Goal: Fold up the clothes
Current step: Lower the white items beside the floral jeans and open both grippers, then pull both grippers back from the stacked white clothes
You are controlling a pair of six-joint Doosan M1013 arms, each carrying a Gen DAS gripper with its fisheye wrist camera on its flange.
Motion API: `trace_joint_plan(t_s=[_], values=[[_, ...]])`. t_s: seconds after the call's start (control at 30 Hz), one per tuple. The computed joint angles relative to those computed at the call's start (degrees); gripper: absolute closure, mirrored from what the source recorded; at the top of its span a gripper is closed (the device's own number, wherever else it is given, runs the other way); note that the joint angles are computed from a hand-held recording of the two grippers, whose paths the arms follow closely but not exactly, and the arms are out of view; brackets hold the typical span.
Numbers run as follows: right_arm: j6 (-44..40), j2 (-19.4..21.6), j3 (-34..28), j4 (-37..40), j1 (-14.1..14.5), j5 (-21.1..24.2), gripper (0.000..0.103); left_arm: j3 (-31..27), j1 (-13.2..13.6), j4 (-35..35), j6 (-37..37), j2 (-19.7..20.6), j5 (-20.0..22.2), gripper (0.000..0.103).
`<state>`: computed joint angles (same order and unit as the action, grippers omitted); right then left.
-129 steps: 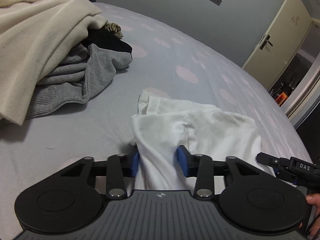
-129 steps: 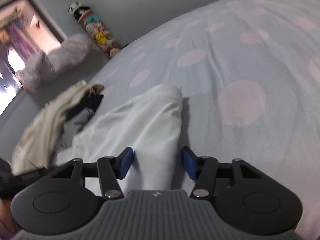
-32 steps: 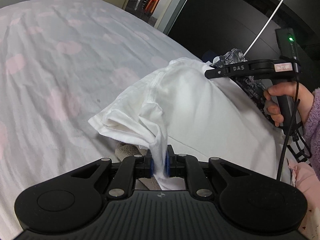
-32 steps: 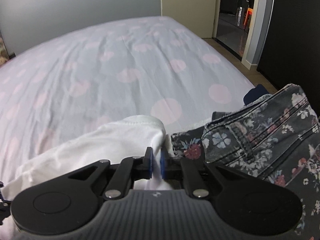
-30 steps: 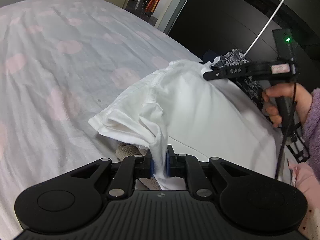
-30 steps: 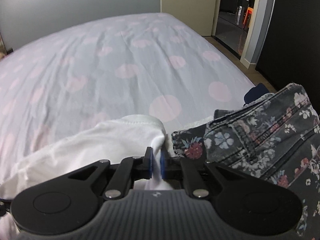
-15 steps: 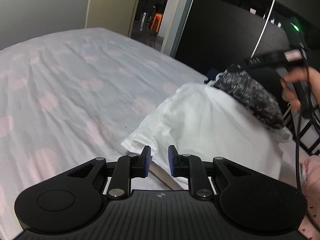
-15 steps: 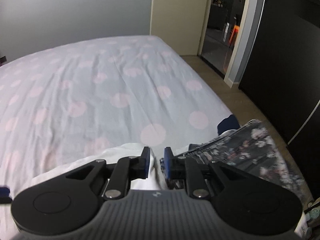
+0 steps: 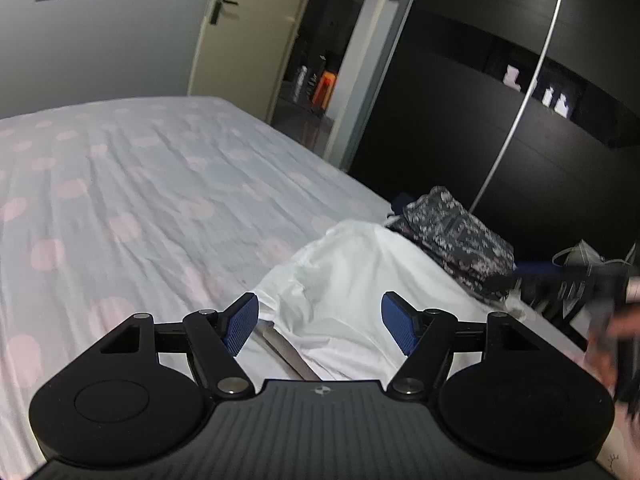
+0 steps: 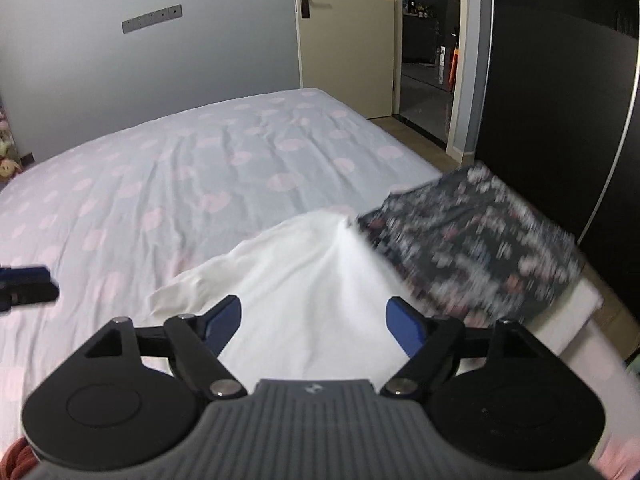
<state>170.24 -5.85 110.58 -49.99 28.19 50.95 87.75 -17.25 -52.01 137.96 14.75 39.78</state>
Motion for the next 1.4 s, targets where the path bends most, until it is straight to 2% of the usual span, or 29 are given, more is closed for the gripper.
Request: trace_joint_plan(t_s=[0.03,0.07,0.1,0.2,0.27,0.47,0.53,0.57,0.6,0.63,0.67,0.77,0.8,0.9,0.97,1.07,1.23,1.3,1.4], values=[[1.8,0.51,0.36,-0.46,0.78,-0.1,0.025,0.62,-0.09,0.28,-0.35,-0.52,-1.12,0.036],[3.6,1.04,0.74,-0.72,1.44,-0.5,0.037,1.21,-0.19,0.75,-0.79,-1.02,-2.22,0.036],[5.01,1.67,1.17,-0.34,1.77,-1.57,0.054,1.75,-0.33,1.97,-1.52,-1.48,-3.17,0.036],[6.02,4.04,1.71,1.95,2.19,-4.13,0.081,3.32,-0.74,5.96,-4.09,-2.83,-5.96,0.036],[6.58,5.6,1.96,3.32,2.46,-5.6,0.085,4.09,-0.74,7.69,-5.42,-3.4,-7.01,0.036],[9.41,7.74,1.92,3.61,3.38,-4.04,0.085,5.17,-0.42,8.6,-8.31,-3.96,-7.93,0.036],[11.58,6.77,1.82,2.84,4.11,-3.12,0.083,5.67,-0.66,8.54,-7.91,-4.32,-9.0,0.036],[13.8,6.1,1.83,1.29,5.05,-1.67,0.077,6.01,-0.9,8.75,-7.66,-4.58,-9.85,0.036],[15.92,5.46,1.81,-0.18,5.99,-0.14,0.053,6.38,-1.32,9.82,-8.16,-4.9,-11.07,0.033],[17.94,4.84,1.76,-1.58,6.95,1.44,0.04,6.75,-1.77,10.85,-8.83,-5.21,-12.3,0.029],[19.78,4.19,1.66,-2.95,7.97,3.1,0.021,7.08,-2.16,11.47,-9.33,-5.49,-13.27,0.029],[22.69,2.11,1.04,-6.62,11.03,7.05,0.014,7.61,-3.08,12.6,-10.03,-6.19,-14.42,0.028],[23.38,2.1,0.24,-7.2,12.01,9.84,0.01,7.84,-3.38,12.87,-10.04,-6.46,-14.9,0.028],[27.05,2.44,-1.88,-9.69,14.85,18.6,0.008,9.29,-4.22,11.29,-6.05,-7.83,-17.71,0.028],[28.45,1.97,-2.08,-12.05,16.45,21.19,0.006,10.1,-4.74,9.84,-3.55,-8.7,-19.45,0.026],[29.37,1.92,-2.81,-14.95,18.81,25.65,0.005,10.99,-5.27,9.36,-4.48,-10.08,-21.13,0.022],[28.13,3.95,-5.5,-15.97,22.14,33.78,0.001,11.18,-4.98,8.41,-4.58,-11.18,-18.13,0.02],[28.88,4.31,-5.95,-15.27,22.79,34.38,0.001,11.26,-4.95,10.34,-5.61,-11.49,-16.65,0.02],[31.6,4.62,-6.24,-12.44,23.01,33.52,0.001,12.18,-6.16,20.45,-14.74,-12.21,-18.15,0.02]])
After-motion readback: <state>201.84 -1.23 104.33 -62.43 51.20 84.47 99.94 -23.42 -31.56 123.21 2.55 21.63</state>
